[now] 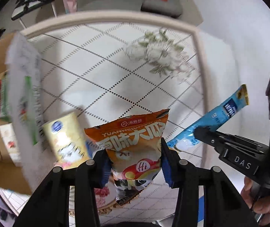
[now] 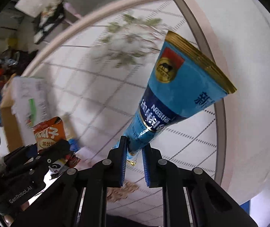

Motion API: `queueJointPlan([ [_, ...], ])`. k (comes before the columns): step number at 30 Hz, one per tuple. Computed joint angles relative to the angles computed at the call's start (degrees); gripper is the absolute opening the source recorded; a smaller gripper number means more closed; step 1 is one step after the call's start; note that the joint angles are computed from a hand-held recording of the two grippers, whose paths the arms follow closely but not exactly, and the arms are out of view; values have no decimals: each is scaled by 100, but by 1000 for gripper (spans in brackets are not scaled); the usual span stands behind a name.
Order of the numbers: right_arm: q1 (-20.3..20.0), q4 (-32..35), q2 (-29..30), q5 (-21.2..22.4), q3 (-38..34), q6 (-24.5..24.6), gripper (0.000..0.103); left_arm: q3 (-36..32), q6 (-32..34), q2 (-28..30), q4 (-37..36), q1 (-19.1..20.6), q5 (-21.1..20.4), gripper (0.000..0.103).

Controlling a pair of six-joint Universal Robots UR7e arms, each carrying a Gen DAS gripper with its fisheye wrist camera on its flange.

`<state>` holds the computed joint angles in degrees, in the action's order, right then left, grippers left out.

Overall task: Organize soft objects
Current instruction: 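Carry the snack bag and drink tube into the box and release both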

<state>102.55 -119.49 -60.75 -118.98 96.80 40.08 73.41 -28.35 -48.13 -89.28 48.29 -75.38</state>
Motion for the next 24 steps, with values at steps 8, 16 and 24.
queueJointPlan([
  [8, 974, 353, 241, 138, -786, -316, 16, 192, 244, -1217, 123, -2, 585, 41],
  [16, 1640, 785, 1588, 385, -2358, -523, 16, 111, 440, -1917, 403, 182, 1591, 41],
  [24, 1865, 1762, 2817, 475, -3945, -477, 16, -193, 799, -2115, 725, 470, 2153, 41],
])
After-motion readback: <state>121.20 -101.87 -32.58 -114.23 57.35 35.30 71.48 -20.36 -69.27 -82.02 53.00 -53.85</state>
